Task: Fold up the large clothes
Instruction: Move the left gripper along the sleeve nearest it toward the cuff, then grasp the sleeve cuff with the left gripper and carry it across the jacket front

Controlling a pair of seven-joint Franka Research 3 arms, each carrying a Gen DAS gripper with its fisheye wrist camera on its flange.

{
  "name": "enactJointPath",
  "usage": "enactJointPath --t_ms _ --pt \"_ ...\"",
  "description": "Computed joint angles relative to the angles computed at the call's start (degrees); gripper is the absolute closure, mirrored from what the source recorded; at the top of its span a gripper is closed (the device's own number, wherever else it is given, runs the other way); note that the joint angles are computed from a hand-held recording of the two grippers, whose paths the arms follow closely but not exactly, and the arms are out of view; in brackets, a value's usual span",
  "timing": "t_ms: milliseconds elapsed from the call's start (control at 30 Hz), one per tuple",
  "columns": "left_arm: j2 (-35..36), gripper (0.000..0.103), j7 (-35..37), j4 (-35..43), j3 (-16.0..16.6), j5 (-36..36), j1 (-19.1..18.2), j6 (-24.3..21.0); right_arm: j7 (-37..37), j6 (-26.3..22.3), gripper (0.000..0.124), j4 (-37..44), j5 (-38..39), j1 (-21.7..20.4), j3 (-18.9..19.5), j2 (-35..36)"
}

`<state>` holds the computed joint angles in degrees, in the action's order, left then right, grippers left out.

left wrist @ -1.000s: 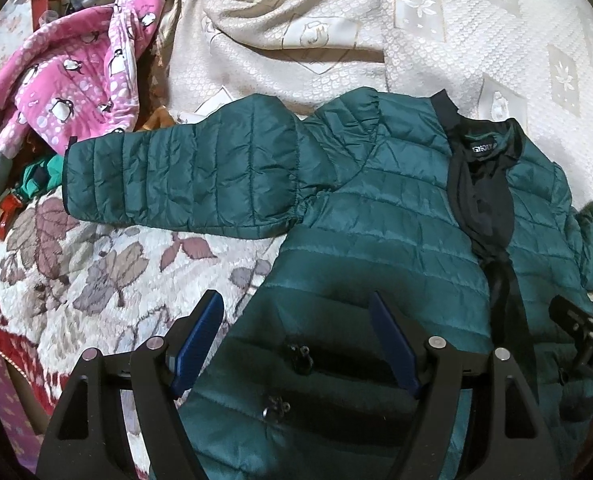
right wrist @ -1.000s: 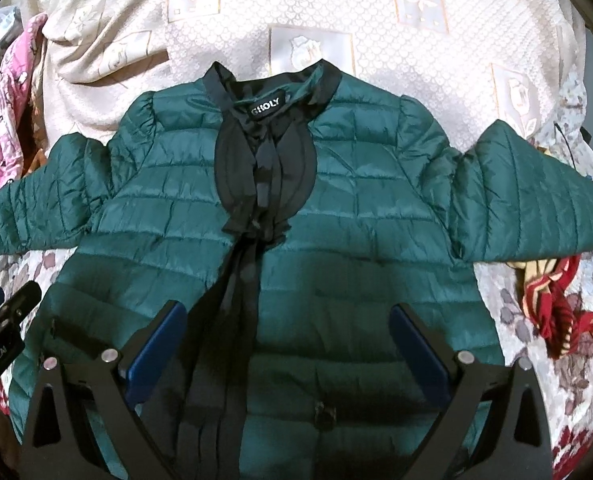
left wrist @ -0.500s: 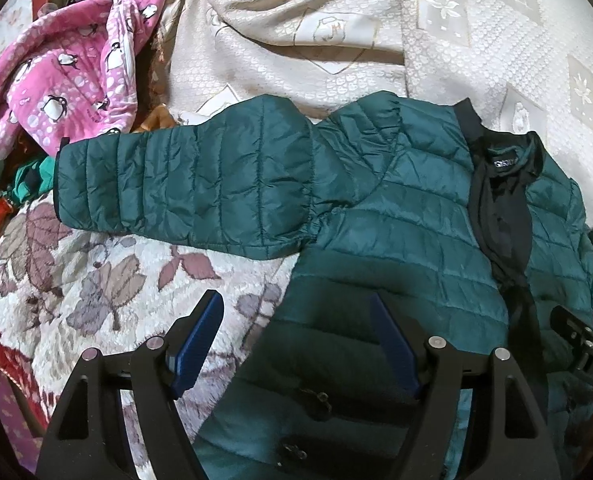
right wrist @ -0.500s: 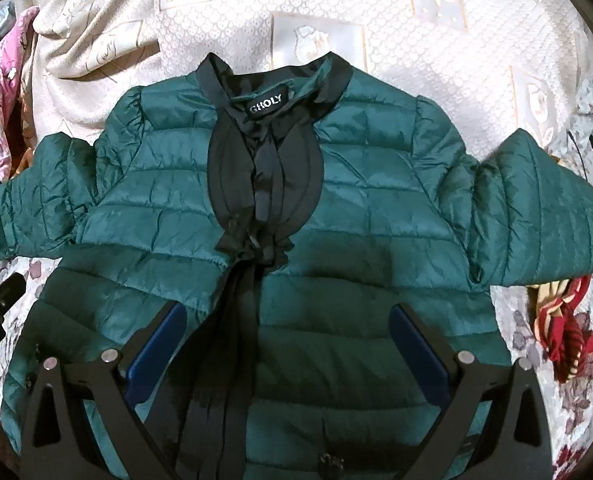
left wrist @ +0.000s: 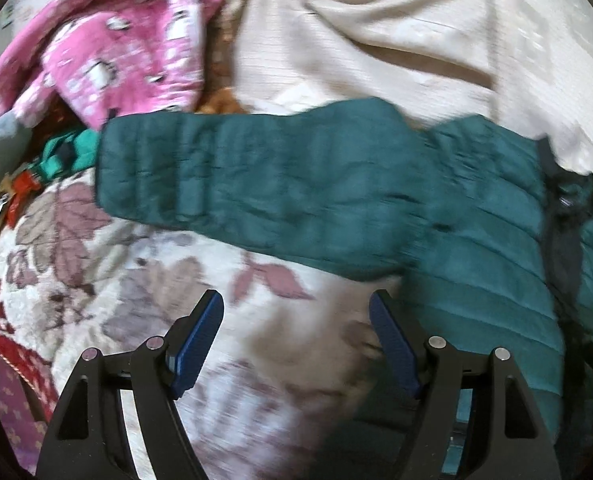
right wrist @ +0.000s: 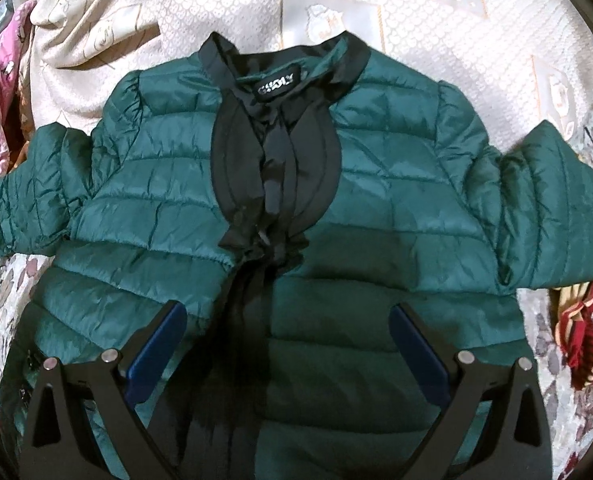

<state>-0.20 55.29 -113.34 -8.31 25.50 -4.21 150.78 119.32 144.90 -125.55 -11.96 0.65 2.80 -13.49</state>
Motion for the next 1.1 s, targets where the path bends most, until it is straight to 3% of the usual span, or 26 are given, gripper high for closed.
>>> enactJointPath --t_ms 200,333,433,667,867,900,1000,1033,1100 --pt "2.90 0.054 -3.90 3.16 2.61 4.62 2.70 -0.84 -0.71 -0.10 0.021 -0.48 0.90 0.90 0.22 0.21" --pt "3.92 0.054 -3.94 3.57 4.26 1.67 5.53 5.06 -0.97 -0.34 0.021 -0.70 0.54 1.24 0.55 -0.11" --pt "6.30 0.054 -7.81 7.26 5.69 5.42 6.52 3.33 -1.24 -0.73 0.021 -0.52 0.77 1.40 0.52 -0.21" --pt "12.86 0.054 -14.47 15.18 8.77 10.43 8.23 4.40 -2.63 -2.09 0.021 0.85 1.22 1.92 0.56 0.61" --pt "20.01 0.054 -9.03 22.88 8.35 7.10 8.97 3.08 -2.89 -2.69 0.021 1.69 0.52 2.73 0.75 1.54" --pt "21.41 0.056 -7.24 24.61 8.18 6.48 8.86 1.67 -2.98 -2.77 0.021 1.77 0.41 2.92 0.81 1.62" --pt "23.08 0.093 -1.54 26.06 6.36 1.25 10.19 1.04 -3.20 -3.46 0.021 2.28 -0.31 3.27 0.92 2.02" --pt "23.03 0.100 -0.58 25.86 6.14 -0.20 10.32 0.76 -3.30 -3.68 0.021 2.50 -0.64 3.38 0.95 2.19" --pt "21.88 0.103 -0.40 24.01 6.51 -1.17 9.96 2.28 -3.34 -3.80 0.021 2.55 -0.91 3.57 0.89 2.27"
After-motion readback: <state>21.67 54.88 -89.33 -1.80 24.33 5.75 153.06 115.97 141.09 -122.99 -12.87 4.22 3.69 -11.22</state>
